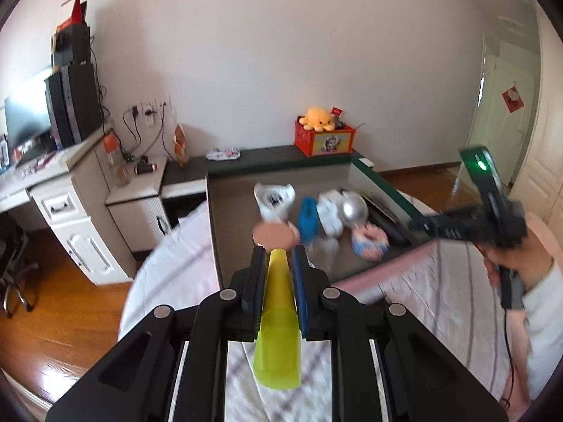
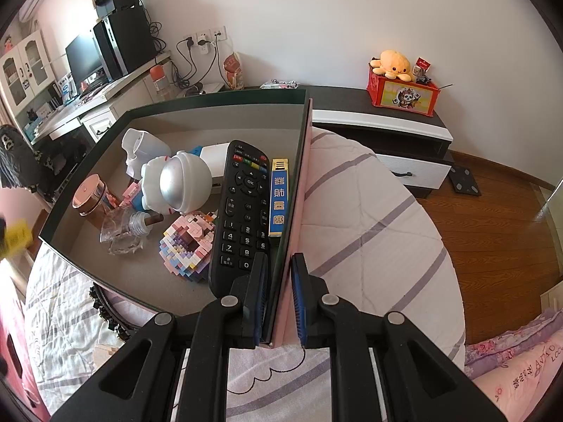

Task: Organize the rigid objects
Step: 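Carry the yellow highlighter into the pink box and open the left tool, then withdraw the left tool from the box toward the white block figure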

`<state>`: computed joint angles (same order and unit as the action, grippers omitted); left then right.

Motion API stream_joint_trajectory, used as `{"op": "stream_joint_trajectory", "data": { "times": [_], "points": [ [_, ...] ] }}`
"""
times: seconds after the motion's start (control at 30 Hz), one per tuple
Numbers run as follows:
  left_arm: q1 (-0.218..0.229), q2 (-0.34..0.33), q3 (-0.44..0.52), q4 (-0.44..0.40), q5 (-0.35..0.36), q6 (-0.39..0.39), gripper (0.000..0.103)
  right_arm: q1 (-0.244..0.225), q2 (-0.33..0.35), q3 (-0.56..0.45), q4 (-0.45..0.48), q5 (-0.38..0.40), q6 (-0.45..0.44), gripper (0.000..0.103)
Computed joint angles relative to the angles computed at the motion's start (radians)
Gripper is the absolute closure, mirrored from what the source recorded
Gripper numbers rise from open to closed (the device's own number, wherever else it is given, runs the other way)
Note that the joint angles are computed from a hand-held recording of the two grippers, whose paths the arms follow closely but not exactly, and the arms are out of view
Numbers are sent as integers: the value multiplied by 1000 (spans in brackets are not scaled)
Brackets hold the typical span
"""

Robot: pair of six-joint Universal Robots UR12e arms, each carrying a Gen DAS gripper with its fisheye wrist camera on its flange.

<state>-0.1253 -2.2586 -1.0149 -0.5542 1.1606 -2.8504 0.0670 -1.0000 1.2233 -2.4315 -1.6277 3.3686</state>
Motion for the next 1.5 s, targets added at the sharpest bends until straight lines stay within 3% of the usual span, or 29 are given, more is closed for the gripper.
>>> {"op": "stream_joint_trajectory", "data": {
  "times": [0.3, 0.43, 0.53, 0.73, 0.77, 0.8, 0.87, 0.93, 1.0, 1.5],
  "points": [
    [-33, -182, 314, -231, 136, 13, 88, 1, -1, 0, 1, 2, -5, 89],
    [-42, -232, 393, -296, 169, 3, 88, 0, -2, 2, -2, 7, -8, 89],
    [-46, -242, 405, -300, 172, -2, 88, 1, -1, 1, -4, 5, -11, 89],
    [-51, -237, 395, -289, 187, -1, 84, 2, -1, 1, -3, -3, -17, 89],
    [-51, -234, 390, -289, 190, -6, 70, 2, -2, 1, -3, -2, -18, 89],
    [-51, -230, 383, -284, 191, -9, 48, 1, -2, 1, -3, -1, -17, 89],
    [-50, -213, 349, -235, 201, -30, 19, 2, -2, 0, -1, -2, -17, 89],
    [-49, -196, 316, -191, 207, -36, 15, 2, -2, -2, 2, -5, -18, 89],
    [-49, -188, 306, -183, 225, -38, 5, 3, -2, -4, 5, -7, -18, 89],
    [-50, -70, 86, -41, 320, -67, 0, 8, -10, -1, 19, -15, -8, 89]
  ]
}}
